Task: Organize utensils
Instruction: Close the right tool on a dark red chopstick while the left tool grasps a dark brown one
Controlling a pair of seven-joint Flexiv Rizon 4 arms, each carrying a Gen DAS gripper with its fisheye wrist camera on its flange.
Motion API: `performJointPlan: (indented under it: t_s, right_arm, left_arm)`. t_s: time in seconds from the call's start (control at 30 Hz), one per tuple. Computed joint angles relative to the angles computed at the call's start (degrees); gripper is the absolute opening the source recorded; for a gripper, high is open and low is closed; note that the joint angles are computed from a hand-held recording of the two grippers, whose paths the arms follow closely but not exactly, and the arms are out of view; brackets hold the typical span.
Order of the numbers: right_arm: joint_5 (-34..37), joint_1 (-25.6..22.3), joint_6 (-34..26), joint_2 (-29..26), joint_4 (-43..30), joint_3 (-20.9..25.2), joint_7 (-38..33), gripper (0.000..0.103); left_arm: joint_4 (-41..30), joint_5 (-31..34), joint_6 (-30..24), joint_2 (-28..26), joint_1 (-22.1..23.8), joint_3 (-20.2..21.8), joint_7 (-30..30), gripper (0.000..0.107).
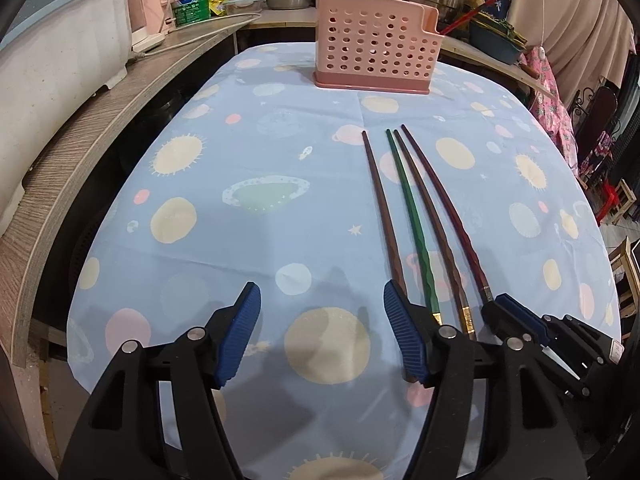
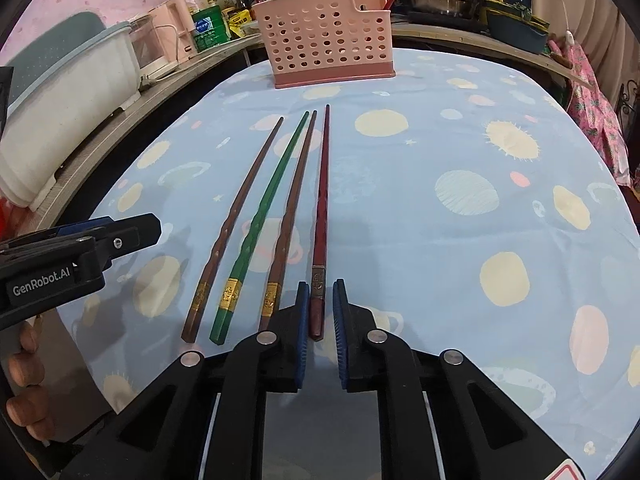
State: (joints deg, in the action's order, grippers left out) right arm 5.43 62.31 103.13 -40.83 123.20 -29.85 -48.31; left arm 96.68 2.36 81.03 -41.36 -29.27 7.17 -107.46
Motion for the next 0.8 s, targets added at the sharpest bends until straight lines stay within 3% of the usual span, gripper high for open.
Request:
performJointPlan:
  t_s: [0.27,0.8]
  right_arm:
    - [1.9,-0.8,1.5,0.6,1.3,0.9,0.0,0.007]
    - [3.3,-1.0,2.0,0.8,1.6,1.4,-0.4,0.007]
  left_arm:
    - [1.3,-0.9,0.4,0.1,1.4,-2.8,2.2,0.070]
    - [0.7,-2.5,-1.6,-1.6,0.7,-3.9,4.8,0.071]
